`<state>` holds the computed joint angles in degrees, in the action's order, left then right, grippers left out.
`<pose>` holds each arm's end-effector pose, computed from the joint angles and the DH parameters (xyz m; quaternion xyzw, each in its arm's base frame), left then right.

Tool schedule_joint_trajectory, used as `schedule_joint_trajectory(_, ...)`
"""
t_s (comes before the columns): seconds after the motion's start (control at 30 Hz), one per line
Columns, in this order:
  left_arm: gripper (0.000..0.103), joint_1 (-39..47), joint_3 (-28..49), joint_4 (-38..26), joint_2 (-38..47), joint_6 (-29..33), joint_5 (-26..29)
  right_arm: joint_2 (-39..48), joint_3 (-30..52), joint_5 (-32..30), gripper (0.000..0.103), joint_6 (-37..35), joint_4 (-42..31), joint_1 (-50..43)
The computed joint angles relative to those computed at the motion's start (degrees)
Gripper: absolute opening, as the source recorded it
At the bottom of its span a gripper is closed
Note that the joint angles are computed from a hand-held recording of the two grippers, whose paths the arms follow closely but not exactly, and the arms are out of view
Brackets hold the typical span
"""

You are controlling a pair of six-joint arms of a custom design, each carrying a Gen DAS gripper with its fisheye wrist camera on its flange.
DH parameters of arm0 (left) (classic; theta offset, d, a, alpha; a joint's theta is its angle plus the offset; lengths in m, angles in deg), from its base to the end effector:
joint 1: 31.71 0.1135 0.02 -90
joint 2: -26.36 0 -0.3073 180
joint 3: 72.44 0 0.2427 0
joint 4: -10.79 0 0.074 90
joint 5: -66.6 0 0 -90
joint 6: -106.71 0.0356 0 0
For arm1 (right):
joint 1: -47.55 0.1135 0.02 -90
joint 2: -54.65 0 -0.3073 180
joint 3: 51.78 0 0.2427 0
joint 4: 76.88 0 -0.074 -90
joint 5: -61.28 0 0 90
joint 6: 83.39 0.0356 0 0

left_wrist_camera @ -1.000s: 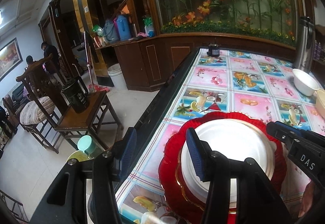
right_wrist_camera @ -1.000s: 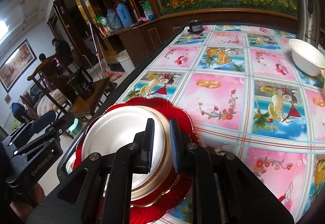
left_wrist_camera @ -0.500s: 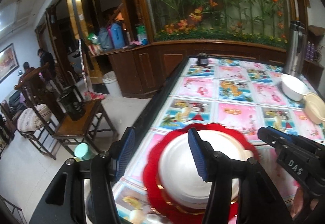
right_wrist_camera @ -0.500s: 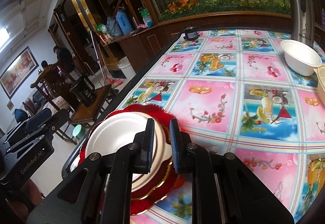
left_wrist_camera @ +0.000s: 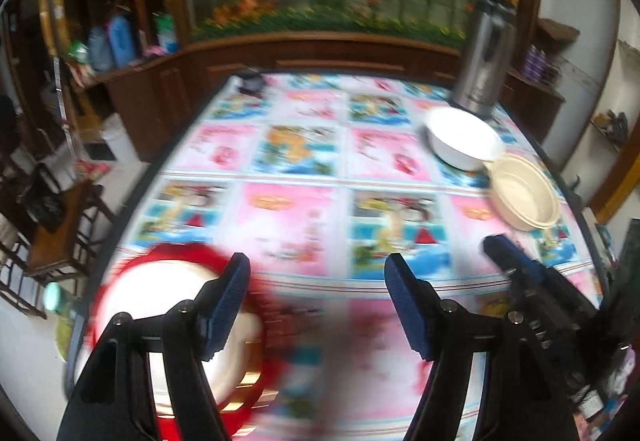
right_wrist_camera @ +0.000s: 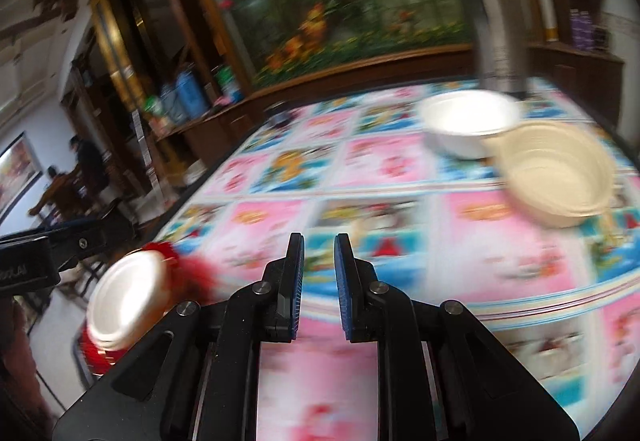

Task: Organize plates and bowls
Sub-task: 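Open the right tool and withdraw it from the stack, then move the right tool to the beige bowl and grasp its rim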

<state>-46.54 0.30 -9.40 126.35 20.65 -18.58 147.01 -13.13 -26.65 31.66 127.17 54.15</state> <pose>0.3503 -0.0958 0.2244 0.1669 0.9160 -0.0734 0.3573 0.2699 0.0299 0.1707 0.1475 0.8518 0.1220 0.4877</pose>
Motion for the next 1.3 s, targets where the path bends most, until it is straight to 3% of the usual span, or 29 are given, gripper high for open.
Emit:
schedule_joint_trajectory(0.17, 0.070, -9.14, 6.70, -3.63, 6.38, -6.01, -4.80, -6.18, -5.74, -9.12, 0.015, -2.86, 2.62, -20.06)
schedule_joint_trajectory(0.3, 0.070, -15.51, 11.37, -4.66, 10.63, -10.34, -8.44, -6.94, -4.97, -15.93, 0.030, -2.89, 0.93, -33.99)
schedule_joint_trajectory(0.37, 0.070, -17.67, 12.50, -4.34, 11.86, -11.00, -9.45, -6.40, -3.61, -19.01, 0.030, -3.99, 0.07, -39.39)
schedule_joint_trajectory(0.6, 0.070, -21.84, 16.77, -6.10, 15.63, -10.35, -11.09, 3.02, 7.62, -24.65, 0.030, -9.86, -9.71, -45.59)
schedule_joint_trajectory(0.87, 0.070, -21.89, 32.43, -16.20, 23.09, -12.28, -10.33, 10.86, 15.49, -34.33, 0.030, -8.28, -16.47, -49.11)
schedule_joint_trajectory(1.1, 0.070, -22.20, 45.79, -24.07, 30.94, -15.88, -10.12, 14.25, 18.90, -37.57, 0.030, -7.79, -17.56, -48.81)
schedule_joint_trajectory(1.3, 0.070, -23.00, 54.30, -29.41, 36.94, -18.63, -10.27, 15.56, 20.89, -36.45, 0.030, -9.38, -20.24, -46.35)
